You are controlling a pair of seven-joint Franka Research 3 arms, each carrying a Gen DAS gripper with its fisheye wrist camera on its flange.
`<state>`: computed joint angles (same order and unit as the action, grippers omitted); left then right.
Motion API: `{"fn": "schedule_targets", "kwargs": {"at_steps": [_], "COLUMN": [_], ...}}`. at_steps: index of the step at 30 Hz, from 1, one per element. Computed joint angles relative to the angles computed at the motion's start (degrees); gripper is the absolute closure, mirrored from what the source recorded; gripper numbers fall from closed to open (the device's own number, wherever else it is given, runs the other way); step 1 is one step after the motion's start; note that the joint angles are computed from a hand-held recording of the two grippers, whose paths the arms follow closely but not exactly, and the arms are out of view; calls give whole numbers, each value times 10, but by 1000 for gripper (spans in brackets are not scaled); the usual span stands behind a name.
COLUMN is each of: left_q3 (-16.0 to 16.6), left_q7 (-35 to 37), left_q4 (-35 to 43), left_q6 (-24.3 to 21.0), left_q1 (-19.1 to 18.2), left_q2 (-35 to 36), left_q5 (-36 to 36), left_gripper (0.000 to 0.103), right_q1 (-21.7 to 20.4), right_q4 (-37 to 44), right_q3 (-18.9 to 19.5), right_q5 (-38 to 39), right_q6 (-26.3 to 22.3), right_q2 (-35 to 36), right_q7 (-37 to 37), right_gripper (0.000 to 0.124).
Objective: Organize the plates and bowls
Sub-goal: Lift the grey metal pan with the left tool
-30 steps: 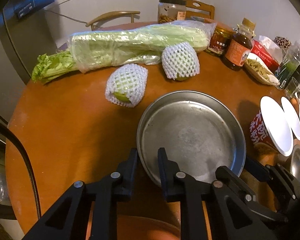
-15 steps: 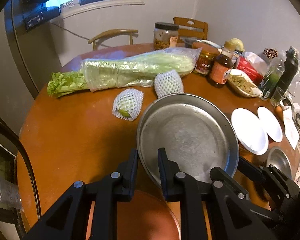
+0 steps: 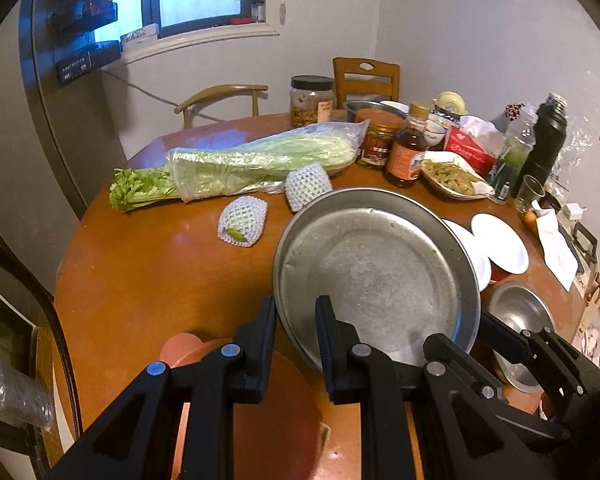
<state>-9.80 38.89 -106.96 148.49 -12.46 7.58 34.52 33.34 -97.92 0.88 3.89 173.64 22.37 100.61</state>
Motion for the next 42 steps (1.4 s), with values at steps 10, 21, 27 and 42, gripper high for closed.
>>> {"fn": "schedule_targets", "kwargs": {"at_steps": [10,21,27,42], "left_q3": [-10,-20,-25,-24], "left_q7": [-23,-57,-67,-81], "left_q4": [-19,-59,-87,-179], "left_q6": [19,34,35,39], "left_q1": [-15,-17,-7,34], "left_q2": [-17,-60,-87,-150], "left_q5": [16,40,44,32], "left_gripper": [82,82,83,82], "right_q1": [54,57,32,17], "right_q4": [-95,-145,-150,-104], "right_q3": [-75,-91,-59,14], "right_q5": [-83,-233,-276,-188], "right_q6": [31,42,44,8], "right_q2": [-76,-128,-139,-99], "right_q7": [85,211,238,117], "right_gripper": [79,79,79,79]}}
